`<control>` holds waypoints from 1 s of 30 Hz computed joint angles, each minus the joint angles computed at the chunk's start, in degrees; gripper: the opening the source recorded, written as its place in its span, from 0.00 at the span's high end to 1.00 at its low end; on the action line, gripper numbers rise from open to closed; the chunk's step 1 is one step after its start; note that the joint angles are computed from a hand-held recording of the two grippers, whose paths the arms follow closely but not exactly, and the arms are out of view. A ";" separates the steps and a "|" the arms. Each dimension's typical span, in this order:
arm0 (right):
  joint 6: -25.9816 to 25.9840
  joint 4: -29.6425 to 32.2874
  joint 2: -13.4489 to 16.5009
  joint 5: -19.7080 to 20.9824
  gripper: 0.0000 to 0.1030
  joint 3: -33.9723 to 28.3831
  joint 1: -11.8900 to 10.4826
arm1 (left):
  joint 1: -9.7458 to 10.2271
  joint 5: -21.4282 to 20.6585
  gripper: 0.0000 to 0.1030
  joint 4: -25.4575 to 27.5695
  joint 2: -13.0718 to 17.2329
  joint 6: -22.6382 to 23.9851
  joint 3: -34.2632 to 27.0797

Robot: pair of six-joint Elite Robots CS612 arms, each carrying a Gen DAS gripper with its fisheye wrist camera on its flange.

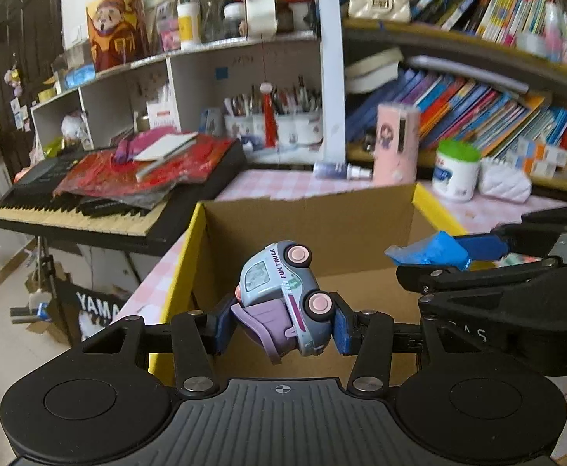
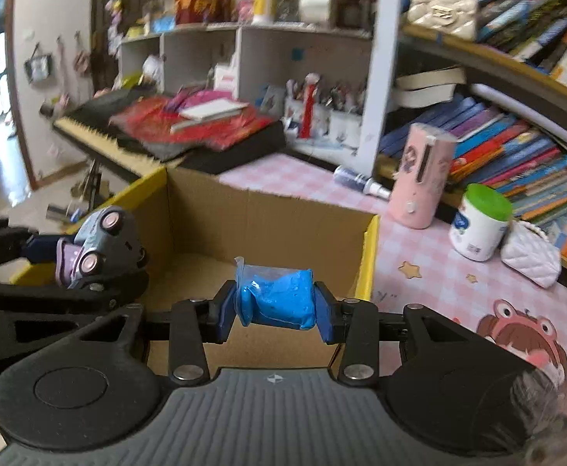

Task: Organize objects
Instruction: 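Open the left tool to drop the toy car while the right tool releases the packet into the box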

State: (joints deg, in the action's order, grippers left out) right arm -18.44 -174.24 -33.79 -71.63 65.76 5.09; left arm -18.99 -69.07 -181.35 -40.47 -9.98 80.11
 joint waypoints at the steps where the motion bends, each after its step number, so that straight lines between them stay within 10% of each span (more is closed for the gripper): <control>1: -1.14 0.88 0.47 0.01 0.63 -0.82 0.02 | -0.03 0.32 0.54 1.10 0.27 0.07 -0.56; 14: -20.99 20.74 4.31 -2.95 0.63 -11.06 1.03 | 0.26 -0.21 0.53 13.97 1.99 -3.56 -5.00; 30: -19.58 17.24 4.40 -4.21 0.47 -10.50 1.05 | -0.93 6.20 0.35 8.12 0.57 -3.11 -1.90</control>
